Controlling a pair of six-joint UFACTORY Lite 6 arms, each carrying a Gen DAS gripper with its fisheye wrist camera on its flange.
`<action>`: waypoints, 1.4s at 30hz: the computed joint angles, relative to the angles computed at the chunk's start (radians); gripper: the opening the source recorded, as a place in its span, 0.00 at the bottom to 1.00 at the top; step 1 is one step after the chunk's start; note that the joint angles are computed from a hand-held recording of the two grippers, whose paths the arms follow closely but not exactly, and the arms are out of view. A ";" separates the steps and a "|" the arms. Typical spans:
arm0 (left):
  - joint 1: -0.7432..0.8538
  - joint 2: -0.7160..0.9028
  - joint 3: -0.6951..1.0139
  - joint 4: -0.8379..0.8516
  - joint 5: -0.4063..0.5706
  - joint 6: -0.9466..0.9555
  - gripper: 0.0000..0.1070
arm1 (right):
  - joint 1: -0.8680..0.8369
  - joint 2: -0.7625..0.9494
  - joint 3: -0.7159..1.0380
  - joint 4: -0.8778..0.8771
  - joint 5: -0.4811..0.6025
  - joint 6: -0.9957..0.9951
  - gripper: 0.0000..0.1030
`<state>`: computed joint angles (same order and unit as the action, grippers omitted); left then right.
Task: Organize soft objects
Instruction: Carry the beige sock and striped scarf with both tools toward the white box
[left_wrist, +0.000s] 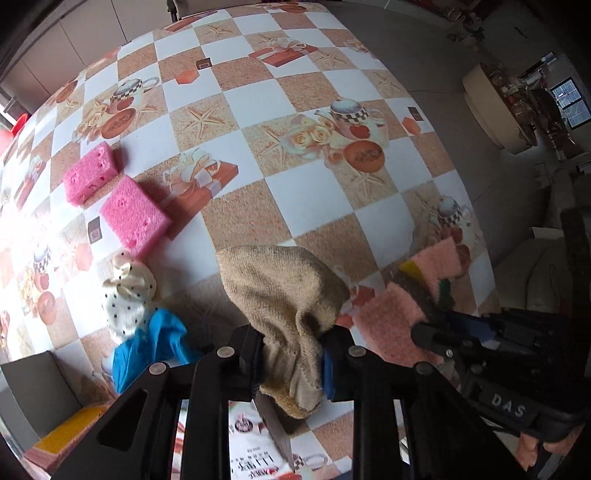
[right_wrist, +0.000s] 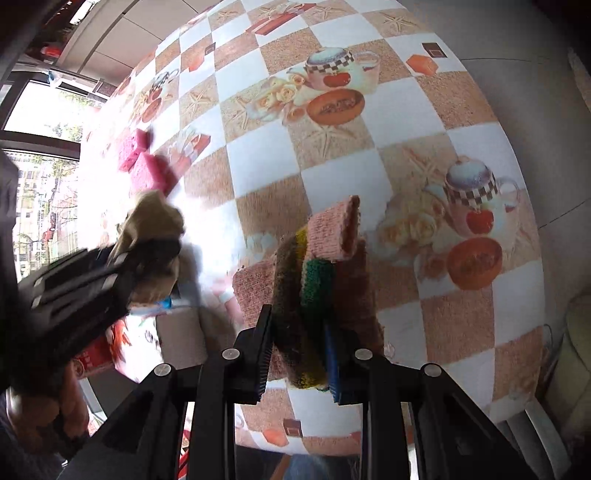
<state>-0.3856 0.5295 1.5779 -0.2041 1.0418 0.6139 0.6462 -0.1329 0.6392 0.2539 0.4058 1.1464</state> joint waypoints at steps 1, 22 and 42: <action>0.015 -0.045 -0.050 -0.006 0.001 0.026 0.25 | 0.019 -0.002 0.004 -0.017 0.008 0.034 0.26; 0.482 -0.639 -0.513 -0.067 0.227 0.668 0.25 | 0.438 0.294 0.534 -0.351 0.287 0.632 0.25; 0.949 -0.464 -0.199 -0.182 0.394 0.985 0.25 | 0.492 0.905 1.609 -0.417 0.803 0.446 0.25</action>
